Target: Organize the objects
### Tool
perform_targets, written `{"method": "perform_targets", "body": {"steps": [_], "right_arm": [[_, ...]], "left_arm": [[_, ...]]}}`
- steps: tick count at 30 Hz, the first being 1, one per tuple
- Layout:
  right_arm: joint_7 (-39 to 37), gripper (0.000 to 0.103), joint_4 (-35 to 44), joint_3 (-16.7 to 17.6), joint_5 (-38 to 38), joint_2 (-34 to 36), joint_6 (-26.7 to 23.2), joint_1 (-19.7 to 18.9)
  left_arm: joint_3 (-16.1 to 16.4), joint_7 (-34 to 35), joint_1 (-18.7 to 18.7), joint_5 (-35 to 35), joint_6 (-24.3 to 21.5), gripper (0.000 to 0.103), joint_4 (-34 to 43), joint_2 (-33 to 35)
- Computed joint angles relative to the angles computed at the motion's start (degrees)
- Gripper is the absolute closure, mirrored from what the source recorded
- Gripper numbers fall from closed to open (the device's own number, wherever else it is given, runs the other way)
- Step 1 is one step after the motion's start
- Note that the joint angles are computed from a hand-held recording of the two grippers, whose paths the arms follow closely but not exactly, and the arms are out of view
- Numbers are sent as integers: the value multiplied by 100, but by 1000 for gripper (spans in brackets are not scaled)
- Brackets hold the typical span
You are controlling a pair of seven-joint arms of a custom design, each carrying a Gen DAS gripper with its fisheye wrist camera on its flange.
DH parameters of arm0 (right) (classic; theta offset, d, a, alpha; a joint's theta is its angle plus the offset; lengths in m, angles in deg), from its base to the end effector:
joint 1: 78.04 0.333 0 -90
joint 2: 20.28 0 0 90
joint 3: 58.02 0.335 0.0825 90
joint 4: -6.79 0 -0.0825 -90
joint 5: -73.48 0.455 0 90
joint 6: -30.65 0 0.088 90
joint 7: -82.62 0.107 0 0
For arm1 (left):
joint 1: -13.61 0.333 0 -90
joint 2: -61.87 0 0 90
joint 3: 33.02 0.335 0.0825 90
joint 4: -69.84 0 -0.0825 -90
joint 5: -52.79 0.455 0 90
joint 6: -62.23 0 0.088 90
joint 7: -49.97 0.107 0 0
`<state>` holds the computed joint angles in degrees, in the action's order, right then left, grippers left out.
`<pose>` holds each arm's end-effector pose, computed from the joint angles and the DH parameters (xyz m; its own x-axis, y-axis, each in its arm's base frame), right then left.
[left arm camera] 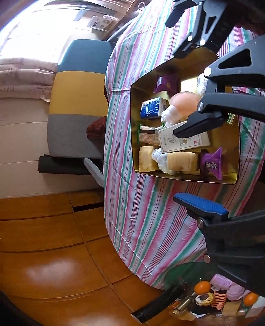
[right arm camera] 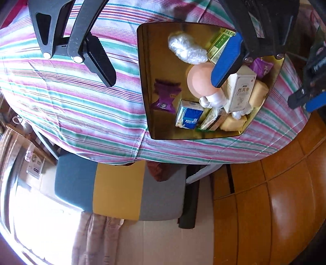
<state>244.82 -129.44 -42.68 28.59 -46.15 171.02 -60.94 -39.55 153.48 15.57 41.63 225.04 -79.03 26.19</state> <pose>0.4307 0.2851 0.5324 -0.2007 -0.9794 0.0212 -0.6332 0.1132 -0.7657 0.4601 -0.0309 0.5455 -0.1336 -0.9888 -0.0670 -0.6362 0.1374 -0.7592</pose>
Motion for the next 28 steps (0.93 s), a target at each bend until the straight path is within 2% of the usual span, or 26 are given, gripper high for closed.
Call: {"method": "perform_targets", "body": {"steps": [6, 9, 17, 25, 28], "right_arm": [[54, 8, 53, 37, -41, 72, 17, 3], [26, 8, 81, 23, -24, 123, 19, 30], [-35, 7, 130, 3, -1, 220, -20, 95], [-117, 7, 173, -34, 51, 301, -11, 148], [-126, 7, 160, -41, 32, 284, 27, 147]], "left_arm": [[102, 78, -87, -89, 43, 46, -16, 19], [27, 67, -19, -43, 135, 46, -47, 16], [139, 137, -99, -155, -40, 46, 30, 90], [162, 265, -143, -241, 365, 46, -83, 73], [231, 354, -210, -282, 258, 46, -17, 128]]}}
